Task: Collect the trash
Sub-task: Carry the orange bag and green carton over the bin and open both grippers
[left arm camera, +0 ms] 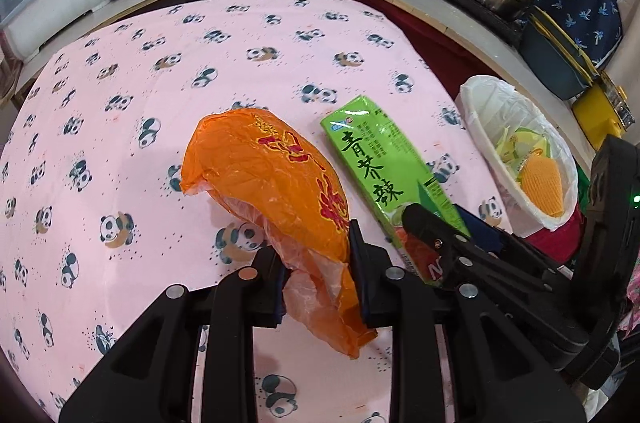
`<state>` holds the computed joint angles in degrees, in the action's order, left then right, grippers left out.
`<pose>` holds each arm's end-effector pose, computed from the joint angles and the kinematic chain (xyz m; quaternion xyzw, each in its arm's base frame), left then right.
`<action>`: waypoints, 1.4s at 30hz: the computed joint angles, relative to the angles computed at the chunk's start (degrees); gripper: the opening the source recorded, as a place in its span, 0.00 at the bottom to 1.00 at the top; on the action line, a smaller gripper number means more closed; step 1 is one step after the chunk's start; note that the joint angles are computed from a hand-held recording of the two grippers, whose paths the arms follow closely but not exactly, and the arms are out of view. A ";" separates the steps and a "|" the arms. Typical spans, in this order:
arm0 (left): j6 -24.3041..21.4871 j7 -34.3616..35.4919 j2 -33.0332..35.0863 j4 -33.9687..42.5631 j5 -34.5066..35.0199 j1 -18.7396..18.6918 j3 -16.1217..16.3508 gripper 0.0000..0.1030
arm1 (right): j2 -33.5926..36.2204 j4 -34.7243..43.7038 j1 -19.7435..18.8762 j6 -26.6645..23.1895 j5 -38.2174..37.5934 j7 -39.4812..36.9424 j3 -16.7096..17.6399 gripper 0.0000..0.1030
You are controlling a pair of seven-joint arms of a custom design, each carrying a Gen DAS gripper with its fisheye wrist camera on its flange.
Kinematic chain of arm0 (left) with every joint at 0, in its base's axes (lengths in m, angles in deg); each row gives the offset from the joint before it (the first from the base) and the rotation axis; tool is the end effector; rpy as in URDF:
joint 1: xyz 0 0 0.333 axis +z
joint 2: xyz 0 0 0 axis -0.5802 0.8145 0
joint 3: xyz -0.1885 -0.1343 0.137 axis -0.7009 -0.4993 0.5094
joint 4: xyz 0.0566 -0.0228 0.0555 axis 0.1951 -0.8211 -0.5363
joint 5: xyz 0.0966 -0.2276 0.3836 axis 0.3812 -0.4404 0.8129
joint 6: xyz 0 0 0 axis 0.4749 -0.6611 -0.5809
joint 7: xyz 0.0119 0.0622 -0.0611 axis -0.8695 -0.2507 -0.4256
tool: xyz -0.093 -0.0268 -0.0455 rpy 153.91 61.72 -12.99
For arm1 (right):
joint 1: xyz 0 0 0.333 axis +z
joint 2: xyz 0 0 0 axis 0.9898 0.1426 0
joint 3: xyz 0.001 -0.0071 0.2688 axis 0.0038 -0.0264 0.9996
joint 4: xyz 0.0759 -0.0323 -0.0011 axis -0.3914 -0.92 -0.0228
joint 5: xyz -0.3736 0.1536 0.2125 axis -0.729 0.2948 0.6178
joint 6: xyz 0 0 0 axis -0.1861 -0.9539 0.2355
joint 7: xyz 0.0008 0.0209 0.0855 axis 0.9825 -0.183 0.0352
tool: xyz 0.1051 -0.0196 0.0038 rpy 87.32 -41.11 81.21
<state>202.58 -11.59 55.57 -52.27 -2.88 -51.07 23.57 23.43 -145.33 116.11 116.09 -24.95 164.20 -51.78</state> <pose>0.5410 -0.3263 0.4266 -0.7164 0.6397 -0.2440 0.1347 0.5758 0.4962 0.3833 -0.6935 0.6332 -0.0415 0.3412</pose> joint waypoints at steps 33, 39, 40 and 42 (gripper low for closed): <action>1.25 9.97 18.31 24.89 0.36 -6.00 -0.35 0.24 | -19.12 -17.79 -1.60 5.40 -24.49 24.85 -7.77 0.18; -0.89 16.68 29.00 38.86 -1.94 -9.94 -0.14 0.24 | -25.91 -24.45 -7.34 4.51 -32.32 33.39 -6.55 0.19; -1.42 17.43 30.60 41.02 -2.20 -10.71 0.09 0.24 | -26.61 -25.25 -8.32 4.50 -32.88 34.04 -6.12 0.19; -2.23 18.87 33.46 44.88 -2.61 -12.07 0.54 0.25 | -27.74 -26.56 -10.20 4.42 -33.26 34.74 -5.21 0.19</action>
